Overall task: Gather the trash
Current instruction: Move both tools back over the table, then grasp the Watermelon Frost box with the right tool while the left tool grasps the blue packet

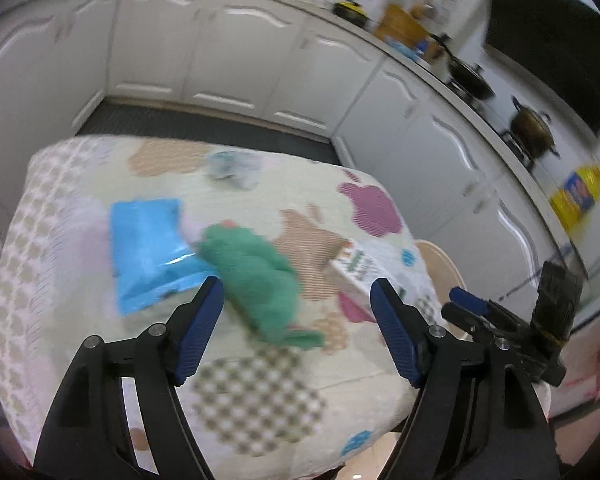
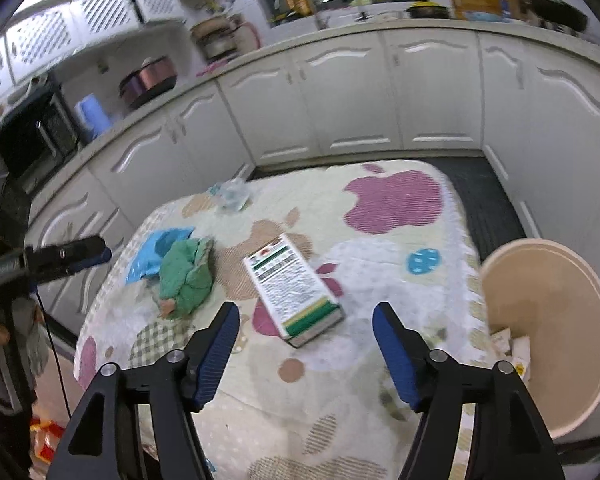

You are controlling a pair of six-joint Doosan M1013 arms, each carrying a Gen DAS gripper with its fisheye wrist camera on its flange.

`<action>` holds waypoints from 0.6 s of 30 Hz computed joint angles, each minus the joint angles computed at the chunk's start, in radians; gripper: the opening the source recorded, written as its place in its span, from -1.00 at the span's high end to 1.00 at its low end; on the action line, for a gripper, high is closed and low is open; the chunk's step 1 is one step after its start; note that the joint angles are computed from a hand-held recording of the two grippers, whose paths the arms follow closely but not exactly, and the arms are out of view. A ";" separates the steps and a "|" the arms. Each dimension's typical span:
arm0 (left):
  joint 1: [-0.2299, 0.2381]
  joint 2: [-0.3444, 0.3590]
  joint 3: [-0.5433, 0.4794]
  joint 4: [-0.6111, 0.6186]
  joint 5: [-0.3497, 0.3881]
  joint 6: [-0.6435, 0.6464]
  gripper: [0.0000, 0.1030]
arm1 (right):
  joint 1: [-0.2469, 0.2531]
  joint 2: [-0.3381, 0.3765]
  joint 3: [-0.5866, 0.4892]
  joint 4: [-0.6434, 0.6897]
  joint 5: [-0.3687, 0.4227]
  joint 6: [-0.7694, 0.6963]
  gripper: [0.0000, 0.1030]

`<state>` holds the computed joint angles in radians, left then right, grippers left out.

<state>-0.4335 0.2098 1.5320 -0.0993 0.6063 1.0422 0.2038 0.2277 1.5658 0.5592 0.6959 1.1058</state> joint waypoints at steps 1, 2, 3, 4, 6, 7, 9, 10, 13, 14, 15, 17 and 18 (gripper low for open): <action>0.013 -0.004 0.011 -0.015 -0.005 0.000 -0.46 | 0.007 0.008 -0.010 -0.016 0.009 0.000 -0.32; 0.026 -0.009 0.022 -0.023 -0.010 -0.007 -0.47 | 0.018 0.018 -0.022 -0.040 0.015 0.003 -0.33; 0.034 -0.011 0.028 -0.024 -0.014 -0.015 -0.47 | 0.024 0.024 -0.030 -0.055 0.018 0.005 -0.33; 0.044 -0.013 0.036 -0.025 -0.019 -0.027 -0.47 | 0.030 0.031 -0.038 -0.069 0.021 0.005 -0.35; 0.064 -0.012 0.046 -0.044 -0.031 -0.042 -0.47 | 0.042 0.048 -0.058 -0.093 0.032 0.002 -0.45; 0.077 -0.011 0.054 -0.059 -0.039 -0.048 -0.48 | 0.050 0.056 -0.068 -0.108 0.035 0.003 -0.48; 0.093 -0.007 0.063 -0.075 -0.048 -0.057 -0.48 | 0.060 0.070 -0.085 -0.135 0.040 0.001 -0.49; 0.102 -0.003 0.066 -0.091 -0.051 -0.053 -0.48 | 0.064 0.074 -0.090 -0.145 0.042 0.002 -0.49; 0.132 0.016 0.074 -0.218 -0.062 0.022 -0.48 | 0.077 0.092 -0.111 -0.192 0.048 0.005 -0.50; 0.138 0.021 0.075 -0.251 -0.066 0.045 -0.48 | 0.081 0.098 -0.117 -0.207 0.048 0.005 -0.50; 0.142 0.027 0.074 -0.271 -0.069 0.057 -0.48 | 0.083 0.103 -0.121 -0.214 0.049 0.006 -0.51; 0.146 0.041 0.066 -0.273 -0.065 0.052 -0.48 | 0.086 0.111 -0.129 -0.225 0.052 0.007 -0.54; 0.148 0.048 0.062 -0.279 -0.062 0.056 -0.48 | 0.088 0.115 -0.133 -0.228 0.053 0.008 -0.55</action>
<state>-0.2851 0.2579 1.5937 -0.3782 0.5447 1.0978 0.2913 0.3427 1.4332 0.3313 0.7491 1.1134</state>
